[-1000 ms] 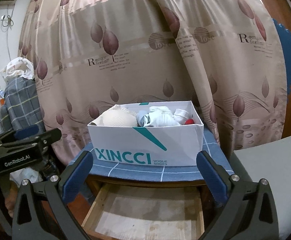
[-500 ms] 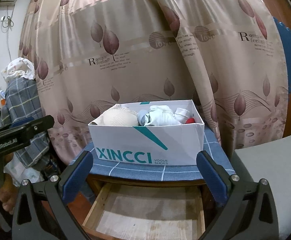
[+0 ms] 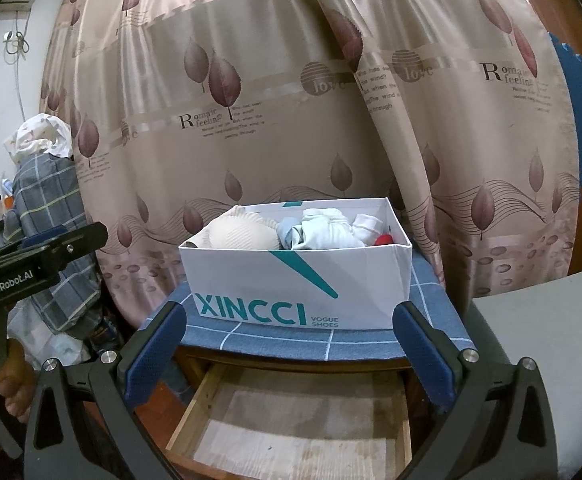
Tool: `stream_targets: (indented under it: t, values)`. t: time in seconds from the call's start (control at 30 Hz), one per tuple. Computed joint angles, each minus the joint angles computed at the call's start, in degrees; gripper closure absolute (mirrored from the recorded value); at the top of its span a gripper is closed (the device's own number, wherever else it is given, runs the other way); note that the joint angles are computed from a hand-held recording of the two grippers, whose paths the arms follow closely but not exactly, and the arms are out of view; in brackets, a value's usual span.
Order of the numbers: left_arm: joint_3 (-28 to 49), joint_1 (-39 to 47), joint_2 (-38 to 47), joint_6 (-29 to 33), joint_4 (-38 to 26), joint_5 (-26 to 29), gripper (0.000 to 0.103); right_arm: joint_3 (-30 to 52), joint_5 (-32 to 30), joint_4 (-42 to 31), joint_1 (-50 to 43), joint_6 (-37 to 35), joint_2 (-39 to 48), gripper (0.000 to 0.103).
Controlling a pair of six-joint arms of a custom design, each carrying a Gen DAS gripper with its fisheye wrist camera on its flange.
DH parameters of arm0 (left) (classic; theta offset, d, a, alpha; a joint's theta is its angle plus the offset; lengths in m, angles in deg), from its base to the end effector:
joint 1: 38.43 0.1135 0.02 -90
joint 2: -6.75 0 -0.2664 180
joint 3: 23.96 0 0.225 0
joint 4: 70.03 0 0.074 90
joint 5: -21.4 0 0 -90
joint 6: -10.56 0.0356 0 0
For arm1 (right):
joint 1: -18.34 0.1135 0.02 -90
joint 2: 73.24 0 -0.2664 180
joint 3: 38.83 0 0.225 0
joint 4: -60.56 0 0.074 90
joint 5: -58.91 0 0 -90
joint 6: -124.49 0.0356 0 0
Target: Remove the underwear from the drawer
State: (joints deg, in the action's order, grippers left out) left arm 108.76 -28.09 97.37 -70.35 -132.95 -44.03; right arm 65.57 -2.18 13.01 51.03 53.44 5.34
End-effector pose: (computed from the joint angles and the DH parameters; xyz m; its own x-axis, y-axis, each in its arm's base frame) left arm 0.2872 0.0374 0.4929 -0.3107 0.0894 -0.9463 0.2716 0.9624 0.0017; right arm 0.2344 0.1300 0.4337 -0.3255 0.1289 -0.9367 0.0115 0.9911 0.1324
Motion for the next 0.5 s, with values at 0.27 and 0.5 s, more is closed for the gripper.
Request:
stream_targets:
  t: [0.27, 0.5]
  values:
    - [3.58, 2.31, 2.00, -0.40, -3.63, 8.05, 0.021, -0.13, -0.16, 0.09, 0.08, 0.21, 0.01, 0.000]
    - [5.82, 0.73, 3.30, 1.16, -6.51, 5.43, 0.020, -0.55, -0.67, 0.37, -0.09, -0.26, -0.30, 0.000]
